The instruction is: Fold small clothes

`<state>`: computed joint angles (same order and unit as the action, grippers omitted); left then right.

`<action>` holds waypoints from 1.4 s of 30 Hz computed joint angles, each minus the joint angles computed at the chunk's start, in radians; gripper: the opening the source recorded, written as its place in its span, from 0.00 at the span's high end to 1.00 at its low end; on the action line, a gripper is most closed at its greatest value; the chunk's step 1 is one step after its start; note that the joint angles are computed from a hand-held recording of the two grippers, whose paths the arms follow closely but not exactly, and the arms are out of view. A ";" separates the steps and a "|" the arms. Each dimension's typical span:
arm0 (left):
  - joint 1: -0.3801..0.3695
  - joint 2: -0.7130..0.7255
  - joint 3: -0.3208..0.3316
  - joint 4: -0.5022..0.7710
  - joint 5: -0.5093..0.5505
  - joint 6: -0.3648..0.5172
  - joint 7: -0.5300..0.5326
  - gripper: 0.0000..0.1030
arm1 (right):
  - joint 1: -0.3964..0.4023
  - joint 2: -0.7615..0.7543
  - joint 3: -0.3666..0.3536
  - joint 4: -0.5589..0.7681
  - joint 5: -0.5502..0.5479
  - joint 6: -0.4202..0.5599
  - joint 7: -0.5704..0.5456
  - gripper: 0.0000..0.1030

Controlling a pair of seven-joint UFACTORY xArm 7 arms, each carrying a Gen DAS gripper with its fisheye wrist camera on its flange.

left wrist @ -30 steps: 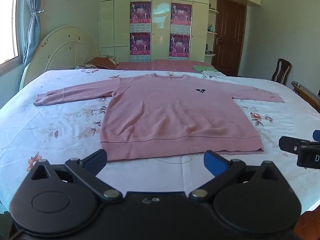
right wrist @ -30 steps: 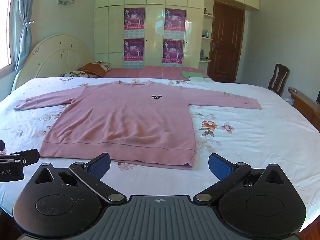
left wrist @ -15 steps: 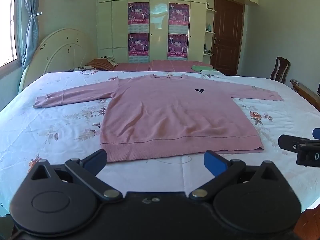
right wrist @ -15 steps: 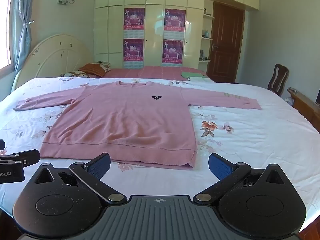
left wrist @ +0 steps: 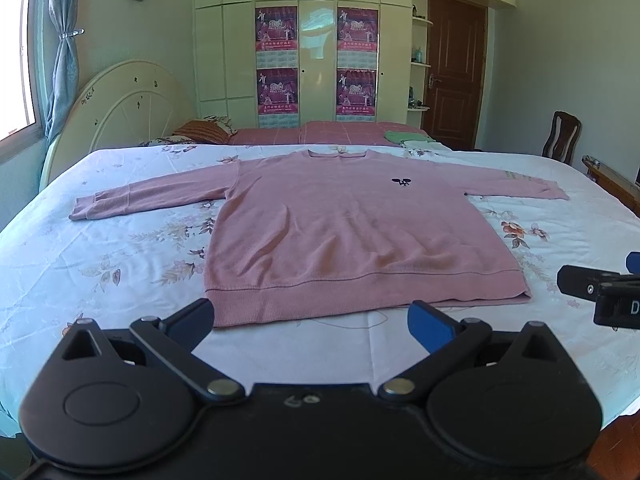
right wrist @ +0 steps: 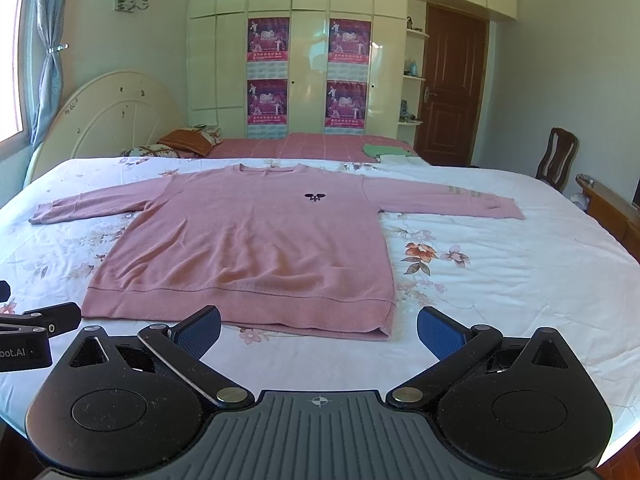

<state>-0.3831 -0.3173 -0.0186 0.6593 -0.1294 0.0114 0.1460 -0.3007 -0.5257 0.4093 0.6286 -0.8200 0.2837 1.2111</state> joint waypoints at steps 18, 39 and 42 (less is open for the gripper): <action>0.014 0.005 -0.014 -0.003 0.024 -0.016 -0.017 0.00 | 0.015 0.001 -0.013 0.001 -0.004 0.013 0.010 0.00; 0.017 0.006 -0.012 -0.006 0.039 -0.023 -0.030 0.00 | 0.000 -0.011 -0.002 -0.009 0.001 -0.003 0.009 0.00; 0.018 0.006 -0.013 -0.007 0.040 -0.023 -0.031 0.00 | -0.007 -0.014 0.004 -0.011 -0.001 -0.008 0.015 0.00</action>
<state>-0.3650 -0.3117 -0.0312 0.6525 -0.0892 -0.0121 0.1149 -0.3076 -0.5398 0.4132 0.6177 -0.8210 0.2753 1.2259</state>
